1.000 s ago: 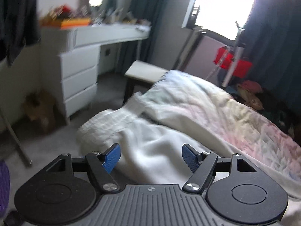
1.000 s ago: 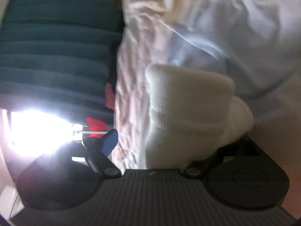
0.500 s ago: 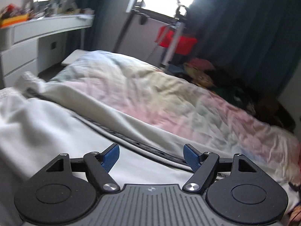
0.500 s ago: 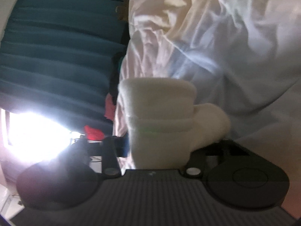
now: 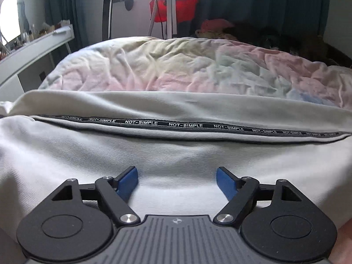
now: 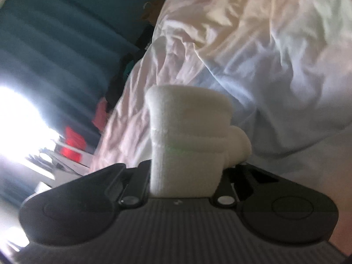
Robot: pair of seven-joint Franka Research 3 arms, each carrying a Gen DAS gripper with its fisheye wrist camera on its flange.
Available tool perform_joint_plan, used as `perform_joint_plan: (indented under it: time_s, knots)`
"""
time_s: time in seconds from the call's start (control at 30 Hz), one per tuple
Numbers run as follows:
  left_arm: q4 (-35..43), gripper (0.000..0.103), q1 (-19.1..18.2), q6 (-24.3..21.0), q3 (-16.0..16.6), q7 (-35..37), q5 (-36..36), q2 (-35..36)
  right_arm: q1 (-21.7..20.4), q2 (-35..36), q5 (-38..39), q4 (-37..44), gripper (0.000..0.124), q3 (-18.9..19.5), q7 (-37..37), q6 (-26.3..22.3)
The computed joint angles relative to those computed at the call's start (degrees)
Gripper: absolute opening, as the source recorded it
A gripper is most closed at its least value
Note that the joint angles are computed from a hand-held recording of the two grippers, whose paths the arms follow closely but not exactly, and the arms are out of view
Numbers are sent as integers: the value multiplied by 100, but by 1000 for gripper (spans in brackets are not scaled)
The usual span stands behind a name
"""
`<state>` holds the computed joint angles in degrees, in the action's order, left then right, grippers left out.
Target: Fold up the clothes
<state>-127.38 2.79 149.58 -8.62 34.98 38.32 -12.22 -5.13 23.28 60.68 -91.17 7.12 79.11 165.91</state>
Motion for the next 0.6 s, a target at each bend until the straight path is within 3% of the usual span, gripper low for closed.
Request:
perform_joint_plan:
  time_s: [0.2,0.23,0.33,0.47,0.5,0.57,0.6]
  knots:
    - [37,81,-12,-78,8,60,-83,-12,322,-62,-815,-108,17,-283,436,220]
    - [49,81,-19,-90,17,84,-117,-16,542,-62,-959,-102,17,-503,515,282]
    - [80,81,-41,-153,34,201,-217,-51,1933,-78,-1771,-190,17,-1918,829,634]
    - [-18,81,-26,-90,82,237,-404,-223,3926,-117,-5102,-790,17,-3908,2473,1816]
    - [-39,81,-7,-70,88,202,-446,-268,4426,-130,-5481,-968,17,-4349,2598,2151]
    - [-82,81,18,5,128,171,-585,-360,5427,-90,-5508,-1260,17,-5123,2212,2751]
    - [-102,81,56,63,129,116,-600,-409,5779,-132,-5470,-1443,17,-5298,1984,3031]
